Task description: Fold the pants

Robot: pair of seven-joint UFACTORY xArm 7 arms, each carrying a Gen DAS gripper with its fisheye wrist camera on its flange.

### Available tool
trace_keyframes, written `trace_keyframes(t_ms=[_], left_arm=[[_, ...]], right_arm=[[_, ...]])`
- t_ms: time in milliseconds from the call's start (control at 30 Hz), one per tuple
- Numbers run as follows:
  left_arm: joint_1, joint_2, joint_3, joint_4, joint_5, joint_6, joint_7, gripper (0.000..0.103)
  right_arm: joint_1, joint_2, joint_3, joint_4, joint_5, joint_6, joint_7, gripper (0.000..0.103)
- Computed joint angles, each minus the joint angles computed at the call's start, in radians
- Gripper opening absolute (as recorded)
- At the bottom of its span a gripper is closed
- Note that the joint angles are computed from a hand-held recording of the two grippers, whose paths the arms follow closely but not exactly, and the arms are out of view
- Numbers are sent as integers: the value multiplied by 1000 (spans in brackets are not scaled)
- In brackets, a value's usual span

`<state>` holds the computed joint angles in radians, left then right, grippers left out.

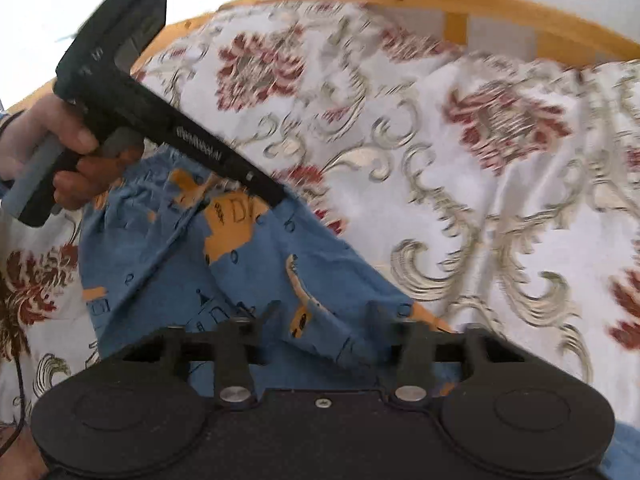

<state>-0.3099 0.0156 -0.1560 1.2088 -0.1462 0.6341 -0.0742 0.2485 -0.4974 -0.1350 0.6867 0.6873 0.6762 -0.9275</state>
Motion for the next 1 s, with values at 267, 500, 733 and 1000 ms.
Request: trace_keyframes(t_ms=[267,500,733,1000], left_arm=[[13,8,7,-18,-109,-38,53,6],[43,7,16,-10,-227,22,137,45],[36,-10,16,1,-188,26,189,59],[23,-12,10,0,-78,59,177,61]], right_arm=[[-4,75,59,27,-91,-180,31,20],[22,-39,46,-82,-78,-312,151,57],[72,-258,79,-233,-132,-248,360,55],[241,-315,55,-267,-111,-217,507,52]])
